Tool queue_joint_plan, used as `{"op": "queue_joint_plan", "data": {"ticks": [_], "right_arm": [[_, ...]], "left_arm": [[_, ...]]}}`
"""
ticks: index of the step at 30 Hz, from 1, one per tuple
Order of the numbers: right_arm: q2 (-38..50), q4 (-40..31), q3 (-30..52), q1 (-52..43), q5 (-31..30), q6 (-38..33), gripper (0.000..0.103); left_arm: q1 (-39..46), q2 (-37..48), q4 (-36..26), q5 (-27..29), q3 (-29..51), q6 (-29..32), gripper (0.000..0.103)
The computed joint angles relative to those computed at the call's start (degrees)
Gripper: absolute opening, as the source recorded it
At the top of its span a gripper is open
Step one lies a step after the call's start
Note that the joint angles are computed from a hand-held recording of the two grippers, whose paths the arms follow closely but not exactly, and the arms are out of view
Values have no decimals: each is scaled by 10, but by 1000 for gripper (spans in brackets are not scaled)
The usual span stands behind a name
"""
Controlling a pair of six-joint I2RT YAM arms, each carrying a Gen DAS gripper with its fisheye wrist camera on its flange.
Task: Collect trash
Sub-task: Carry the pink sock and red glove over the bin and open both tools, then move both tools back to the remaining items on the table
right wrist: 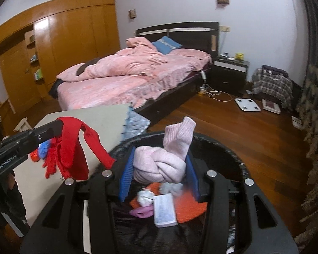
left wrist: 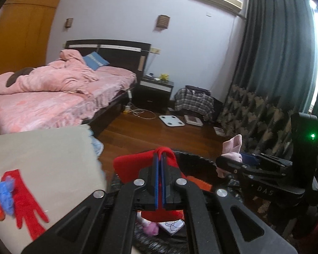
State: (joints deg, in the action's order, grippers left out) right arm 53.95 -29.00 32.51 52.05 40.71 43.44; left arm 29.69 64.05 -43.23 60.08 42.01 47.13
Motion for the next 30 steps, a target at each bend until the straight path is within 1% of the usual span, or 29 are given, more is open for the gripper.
{"op": "queue_joint_plan", "data": {"ticks": [2, 5, 6, 7, 8, 9, 10, 11, 13, 14, 15, 16, 17, 18, 19, 20, 22, 23, 26, 30], "right_arm": [[-17, -10, -13, -9, 2, 6, 44], [-35, -23, -27, -24, 0, 13, 46], [-37, -29, -30, -27, 2, 18, 48], [-40, -43, -32, -22, 8, 32, 52], [-44, -48, -35, -25, 10, 36, 56], [-48, -54, -37, -28, 11, 38, 62], [-53, -60, -40, -27, 17, 43, 65], [-56, -64, -41, -27, 21, 46, 66], [-60, -69, -42, -26, 28, 51, 75], [-59, -71, -41, -23, 34, 55, 78], [-58, -69, -40, -19, 40, 58, 84], [-59, -64, -41, -18, 43, 57, 91], [-59, -59, -41, -13, 47, 56, 93], [-62, -55, -40, -13, 47, 50, 94], [-59, -52, -38, -8, 48, 50, 97], [-55, -49, -36, -2, 49, 51, 97], [-42, -38, -29, 8, 48, 50, 97], [-31, -30, -24, 12, 48, 48, 98], [10, 9, -13, 19, 38, 37, 98], [85, 85, 10, 20, 6, 13, 98]], "left_arm": [[-31, -11, 25, -10, -11, -31, 2], [-71, -17, 51, -26, -24, -60, 3], [-79, -13, 49, -29, -24, -60, 3], [-93, -10, 53, -38, -25, -68, 6], [-100, -5, 54, -45, -24, -71, 17], [-105, 0, 55, -52, -24, -75, 26], [-104, 2, 55, -54, -25, -76, 38], [-98, 4, 54, -54, -26, -73, 42], [-91, 10, 52, -59, -27, -63, 45], [-84, 10, 53, -62, -28, -59, 46], [-77, 13, 52, -63, -27, -54, 49], [-70, 12, 53, -64, -28, -51, 53], [-57, 15, 50, -64, -26, -40, 56], [-38, 16, 50, -64, -26, -29, 65], [-30, 18, 55, -65, -23, -30, 72], [-11, 23, 52, -62, -20, -17, 74], [16, 31, 50, -64, -15, -3, 83], [30, 39, 49, -64, -9, 4, 85], [84, 68, 39, -62, 10, 31, 90], [145, 115, 38, -60, 38, 57, 90]]}}
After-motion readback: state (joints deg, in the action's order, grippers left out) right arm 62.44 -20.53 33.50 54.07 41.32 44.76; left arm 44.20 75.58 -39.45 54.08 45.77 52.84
